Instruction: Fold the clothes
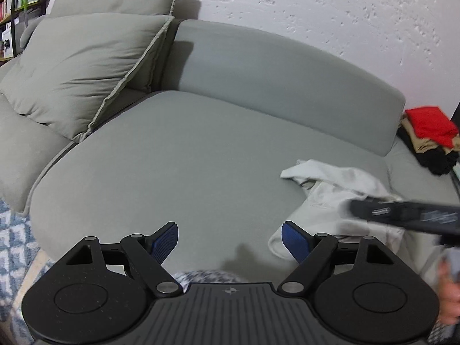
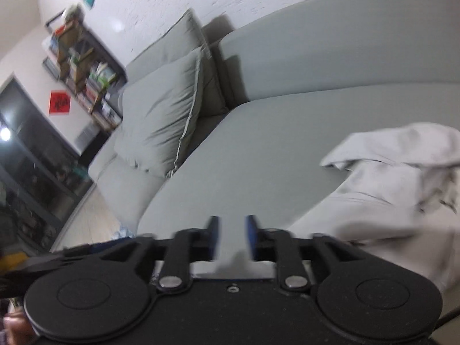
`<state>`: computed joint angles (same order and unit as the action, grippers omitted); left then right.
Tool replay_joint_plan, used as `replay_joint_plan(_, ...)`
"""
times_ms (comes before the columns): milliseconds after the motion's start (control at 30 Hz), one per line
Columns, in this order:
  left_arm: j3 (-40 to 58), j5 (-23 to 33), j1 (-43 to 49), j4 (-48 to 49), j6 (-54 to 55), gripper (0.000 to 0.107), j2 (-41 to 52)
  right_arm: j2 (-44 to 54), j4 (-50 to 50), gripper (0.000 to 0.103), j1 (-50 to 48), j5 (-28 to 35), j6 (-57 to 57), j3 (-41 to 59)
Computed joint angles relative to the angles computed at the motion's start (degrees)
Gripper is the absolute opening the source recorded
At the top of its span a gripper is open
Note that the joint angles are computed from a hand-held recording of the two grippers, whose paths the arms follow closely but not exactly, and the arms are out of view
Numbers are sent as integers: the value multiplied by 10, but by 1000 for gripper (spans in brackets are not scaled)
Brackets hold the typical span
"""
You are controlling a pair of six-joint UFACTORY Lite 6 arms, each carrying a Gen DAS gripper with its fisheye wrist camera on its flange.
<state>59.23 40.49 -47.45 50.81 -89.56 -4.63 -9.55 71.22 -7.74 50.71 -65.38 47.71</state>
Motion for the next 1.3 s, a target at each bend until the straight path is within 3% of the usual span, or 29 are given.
replay_joint_plan(67, 6, -22, 2, -1, 1, 76, 20, -16, -13, 34, -93, 41, -7, 4)
replay_joint_plan(233, 59, -115, 30, -68, 75, 68, 114, -23, -42, 36, -292, 73, -40, -14)
replay_joint_plan(367, 105, -123, 19, -110, 134, 62, 174, 5, -58, 36, -365, 64, -91, -44)
replay_joint_plan(433, 112, -117, -4, -64, 118, 60, 186, 21, -63, 36, -390, 51, -118, -59)
replay_joint_plan(567, 151, -87, -53, 41, 134, 66, 234, 29, -66, 40, -345, 9, -126, -84)
replay_joint_plan(633, 190, -69, -70, 49, 192, 67, 272, 57, -60, 50, -335, 9, -130, -75)
replay_joint_plan(700, 220, -64, -81, 59, 237, 75, 304, 58, -38, 52, -325, -17, -140, -83)
replay_joint_plan(767, 250, -76, -78, 52, 281, 75, 339, 67, -25, 55, -309, -43, -157, -84)
replay_joint_plan(867, 314, -77, -65, 13, 350, 69, 405, 86, 4, 57, -261, -96, -202, -86)
replay_joint_plan(933, 346, -82, -59, -8, 389, 61, 435, 100, 29, 57, -226, -134, -243, -86)
replay_joint_plan(967, 362, -85, -56, -20, 410, 52, 450, 107, 43, 57, -208, -154, -264, -86)
replay_joint_plan(1000, 371, -86, -56, -23, 422, 33, 458, 108, 61, 45, -190, -185, -287, -89)
replay_joint_plan(1033, 379, -87, -57, -25, 432, 21, 465, 107, 83, 19, -179, -209, -310, -91)
replay_joint_plan(1067, 383, -83, -61, -9, 425, 2, 470, 111, 88, 5, -180, -214, -313, -83)
replay_joint_plan(1200, 341, -131, -47, 2, 392, 1, 419, 95, 107, 5, -227, -204, -302, -44)
replay_joint_plan(1300, 317, -193, -21, -57, 391, 0, 363, 110, 132, 5, -266, -204, -277, 62)
